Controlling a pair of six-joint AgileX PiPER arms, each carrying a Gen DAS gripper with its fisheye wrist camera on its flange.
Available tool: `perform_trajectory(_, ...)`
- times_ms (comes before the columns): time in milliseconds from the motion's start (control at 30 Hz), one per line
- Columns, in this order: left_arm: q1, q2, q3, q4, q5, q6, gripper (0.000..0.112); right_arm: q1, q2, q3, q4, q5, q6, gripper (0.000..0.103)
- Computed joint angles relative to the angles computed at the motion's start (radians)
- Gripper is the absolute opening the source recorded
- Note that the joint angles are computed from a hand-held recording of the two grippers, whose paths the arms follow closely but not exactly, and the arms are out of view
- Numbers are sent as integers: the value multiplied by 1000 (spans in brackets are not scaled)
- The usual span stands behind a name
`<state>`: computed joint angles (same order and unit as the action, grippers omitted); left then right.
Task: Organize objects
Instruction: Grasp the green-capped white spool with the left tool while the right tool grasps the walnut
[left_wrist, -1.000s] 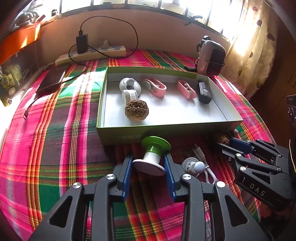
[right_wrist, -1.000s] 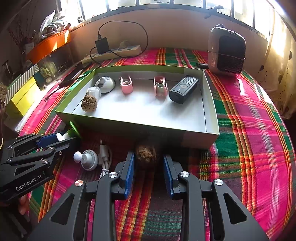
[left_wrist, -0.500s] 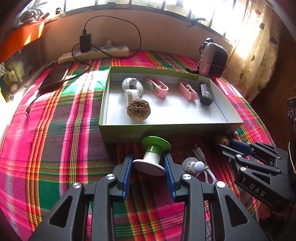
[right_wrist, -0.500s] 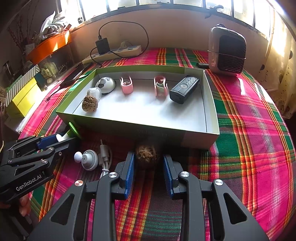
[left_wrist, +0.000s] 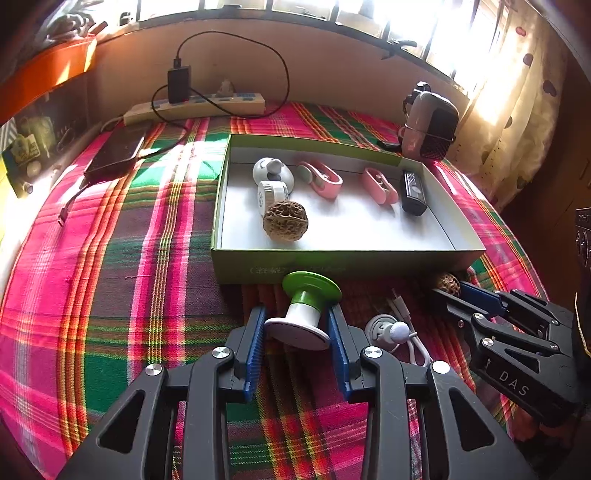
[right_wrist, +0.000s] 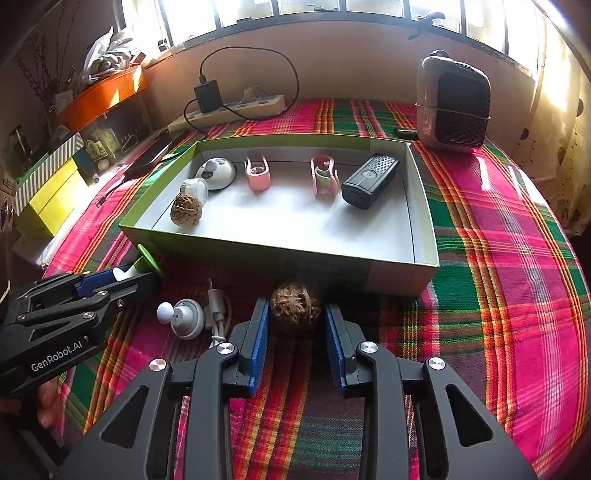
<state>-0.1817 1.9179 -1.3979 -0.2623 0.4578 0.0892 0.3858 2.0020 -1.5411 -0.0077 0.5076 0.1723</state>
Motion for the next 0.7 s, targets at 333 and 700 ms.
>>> perform_trajectory(333,1,-27,-11,-12,16,13,30,11,-27,19,-10,-14,3,30)
perform_trajectory(700,-11,0,-112,-12,51,13,30,-5,-22,-48,18,7,-43,30)
